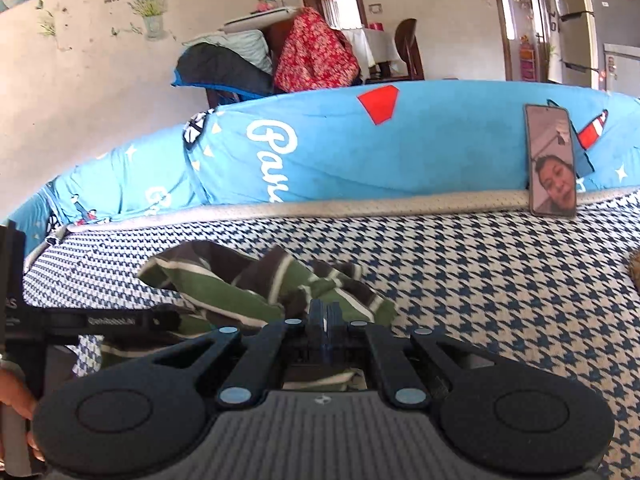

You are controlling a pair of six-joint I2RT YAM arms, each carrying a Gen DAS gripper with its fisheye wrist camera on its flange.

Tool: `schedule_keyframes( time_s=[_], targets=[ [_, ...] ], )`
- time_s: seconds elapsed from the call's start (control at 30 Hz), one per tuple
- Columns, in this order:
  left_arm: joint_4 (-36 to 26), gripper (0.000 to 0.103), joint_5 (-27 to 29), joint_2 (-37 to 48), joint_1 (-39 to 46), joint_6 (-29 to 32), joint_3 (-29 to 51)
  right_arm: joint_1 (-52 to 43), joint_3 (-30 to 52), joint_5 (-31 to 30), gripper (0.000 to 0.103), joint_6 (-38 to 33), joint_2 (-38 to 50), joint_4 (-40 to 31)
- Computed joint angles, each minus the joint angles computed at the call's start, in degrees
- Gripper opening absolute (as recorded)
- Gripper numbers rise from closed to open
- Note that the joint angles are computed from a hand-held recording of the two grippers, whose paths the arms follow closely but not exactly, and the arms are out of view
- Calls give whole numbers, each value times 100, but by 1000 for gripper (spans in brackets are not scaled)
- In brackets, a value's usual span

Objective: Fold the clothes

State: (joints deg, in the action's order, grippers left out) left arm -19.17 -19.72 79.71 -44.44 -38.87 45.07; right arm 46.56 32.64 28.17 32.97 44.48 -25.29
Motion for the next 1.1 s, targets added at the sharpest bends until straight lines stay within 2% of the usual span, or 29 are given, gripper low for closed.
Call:
schedule_keyframes(
  time_s=[0.1, 0.17, 0.43, 0.57, 0.63, 0.73, 0.87, 1.1],
  targets=[
    [4, 88, 104, 45, -3, 15, -19, 22, -16, -192, 13, -169, 237, 539],
    [9, 89, 112, 68, -13, 38, -31, 1, -8, -376, 31, -234, 449, 877],
    [29, 90, 189, 134, -3, 103, -86, 6, 203, -714, 44, -255, 1504, 1749],
    [4, 90, 233, 144, 0, 150, -103, -30, 393, -809, 44, -253, 2095, 1857],
    [-12, 90, 248, 132, 3, 162, -112, -32, 559, -821, 43, -119, 2373, 1666],
    [-38, 90, 241, 108, 5, 171, -112, -90, 752, -903, 19, 55, 2670, 1356],
    [-39, 90, 16, -13, -77, 251, -109, -93, 727, -817, 13, 77, 2562, 1180],
    [-127, 91, -145, -283, -50, 126, -110, 106, 692, -366, 10, 54, 1829, 443]
  ],
)
